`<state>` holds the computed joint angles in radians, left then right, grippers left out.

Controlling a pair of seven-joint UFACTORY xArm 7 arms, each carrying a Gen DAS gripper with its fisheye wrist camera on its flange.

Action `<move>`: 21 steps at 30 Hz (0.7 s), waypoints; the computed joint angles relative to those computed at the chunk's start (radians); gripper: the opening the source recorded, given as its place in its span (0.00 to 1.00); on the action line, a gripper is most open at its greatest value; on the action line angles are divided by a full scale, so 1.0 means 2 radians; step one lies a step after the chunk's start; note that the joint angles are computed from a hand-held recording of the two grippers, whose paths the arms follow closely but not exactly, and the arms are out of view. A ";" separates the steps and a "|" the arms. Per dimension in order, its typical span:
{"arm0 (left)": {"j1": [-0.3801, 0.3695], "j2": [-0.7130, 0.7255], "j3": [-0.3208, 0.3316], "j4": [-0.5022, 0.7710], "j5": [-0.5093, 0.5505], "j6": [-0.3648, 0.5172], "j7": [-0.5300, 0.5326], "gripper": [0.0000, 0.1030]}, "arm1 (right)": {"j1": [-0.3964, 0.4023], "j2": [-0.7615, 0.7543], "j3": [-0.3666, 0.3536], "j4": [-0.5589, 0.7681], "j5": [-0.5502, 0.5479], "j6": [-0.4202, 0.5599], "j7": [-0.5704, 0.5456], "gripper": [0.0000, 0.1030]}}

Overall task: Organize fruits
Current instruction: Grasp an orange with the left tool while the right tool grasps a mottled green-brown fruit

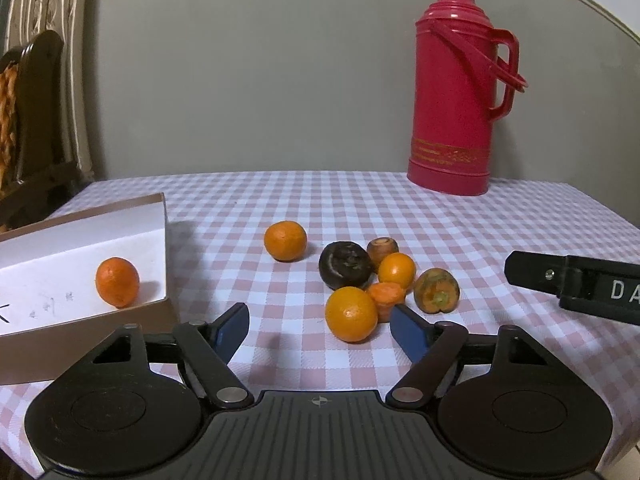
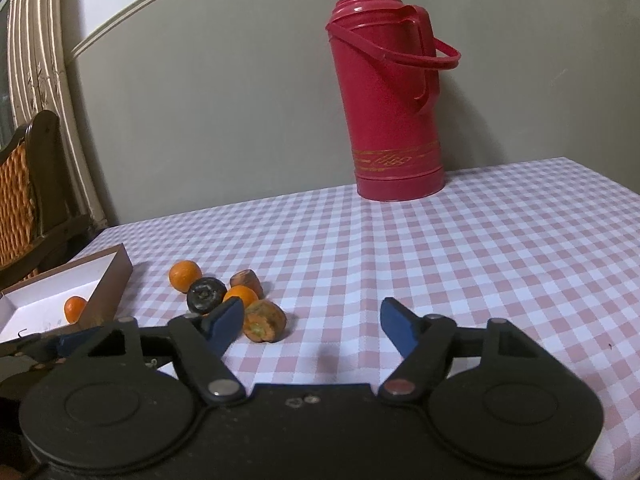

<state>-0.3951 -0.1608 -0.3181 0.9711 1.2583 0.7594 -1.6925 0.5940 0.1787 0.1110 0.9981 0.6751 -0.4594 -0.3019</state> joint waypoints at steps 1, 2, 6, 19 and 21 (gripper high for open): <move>0.000 0.002 0.000 0.002 0.001 0.000 -0.001 0.76 | 0.001 0.002 -0.001 0.003 0.001 0.002 -0.002 0.64; 0.000 0.004 0.001 0.004 0.002 -0.002 -0.001 0.75 | 0.001 0.003 -0.001 0.005 0.000 0.004 -0.003 0.63; -0.001 0.015 0.006 0.011 0.001 -0.013 0.002 0.67 | 0.007 0.009 -0.009 0.014 0.005 0.012 -0.012 0.60; -0.005 0.031 0.018 0.021 -0.008 -0.021 0.010 0.51 | 0.007 0.016 -0.020 0.025 -0.023 0.030 0.011 0.55; -0.006 0.033 0.020 0.021 -0.009 -0.024 0.011 0.51 | 0.011 0.018 -0.025 0.028 -0.024 0.035 0.010 0.54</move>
<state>-0.4061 -0.0952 -0.2785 1.0139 1.2393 0.7107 -1.6697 0.6164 0.2141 0.0610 1.0536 0.6278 -0.3903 -0.2820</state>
